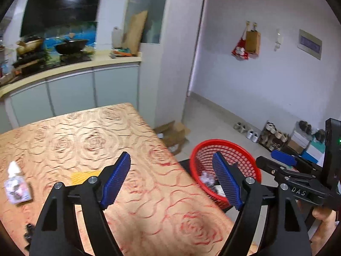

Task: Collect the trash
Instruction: 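Move both tools back over the remaining trash on the table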

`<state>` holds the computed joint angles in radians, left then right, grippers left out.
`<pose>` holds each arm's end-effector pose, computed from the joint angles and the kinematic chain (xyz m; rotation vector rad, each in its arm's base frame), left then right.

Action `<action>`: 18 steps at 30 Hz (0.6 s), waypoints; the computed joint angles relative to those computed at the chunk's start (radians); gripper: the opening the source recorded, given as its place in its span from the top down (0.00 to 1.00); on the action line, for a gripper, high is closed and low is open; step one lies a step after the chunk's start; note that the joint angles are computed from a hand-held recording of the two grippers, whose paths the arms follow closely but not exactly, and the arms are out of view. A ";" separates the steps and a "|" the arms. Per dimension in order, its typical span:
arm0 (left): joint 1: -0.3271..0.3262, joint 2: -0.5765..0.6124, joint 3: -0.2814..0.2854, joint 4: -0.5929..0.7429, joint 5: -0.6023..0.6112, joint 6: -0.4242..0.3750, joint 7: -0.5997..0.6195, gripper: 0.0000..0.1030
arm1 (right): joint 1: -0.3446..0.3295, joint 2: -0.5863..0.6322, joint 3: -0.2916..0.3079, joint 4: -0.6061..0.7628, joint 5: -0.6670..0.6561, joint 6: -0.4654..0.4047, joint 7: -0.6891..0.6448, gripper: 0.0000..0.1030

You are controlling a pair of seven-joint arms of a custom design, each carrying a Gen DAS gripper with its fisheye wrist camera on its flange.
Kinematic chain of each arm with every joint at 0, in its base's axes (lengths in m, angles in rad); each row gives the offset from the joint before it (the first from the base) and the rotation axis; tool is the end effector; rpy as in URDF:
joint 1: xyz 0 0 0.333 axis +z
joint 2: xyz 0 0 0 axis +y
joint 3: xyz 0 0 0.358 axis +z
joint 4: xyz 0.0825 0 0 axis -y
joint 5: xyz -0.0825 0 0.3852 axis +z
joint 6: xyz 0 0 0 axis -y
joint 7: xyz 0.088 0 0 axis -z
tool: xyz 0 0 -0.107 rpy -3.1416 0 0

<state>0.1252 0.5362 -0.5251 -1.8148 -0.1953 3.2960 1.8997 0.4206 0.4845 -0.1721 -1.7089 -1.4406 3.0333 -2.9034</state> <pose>0.6924 -0.1936 0.4290 -1.4179 1.9516 -1.1926 0.6540 0.2628 0.3923 -1.5172 1.7029 -0.7150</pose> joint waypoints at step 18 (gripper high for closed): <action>-0.532 -0.231 0.701 -0.327 -0.504 0.171 0.070 0.24 | 0.071 0.099 0.015 0.153 0.186 0.103 -0.237 0.33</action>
<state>-0.4063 0.3048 0.1757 -2.1413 -0.6997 3.4665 1.9700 0.4914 0.5832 -0.1568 -1.5556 -1.2547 3.1367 -3.1408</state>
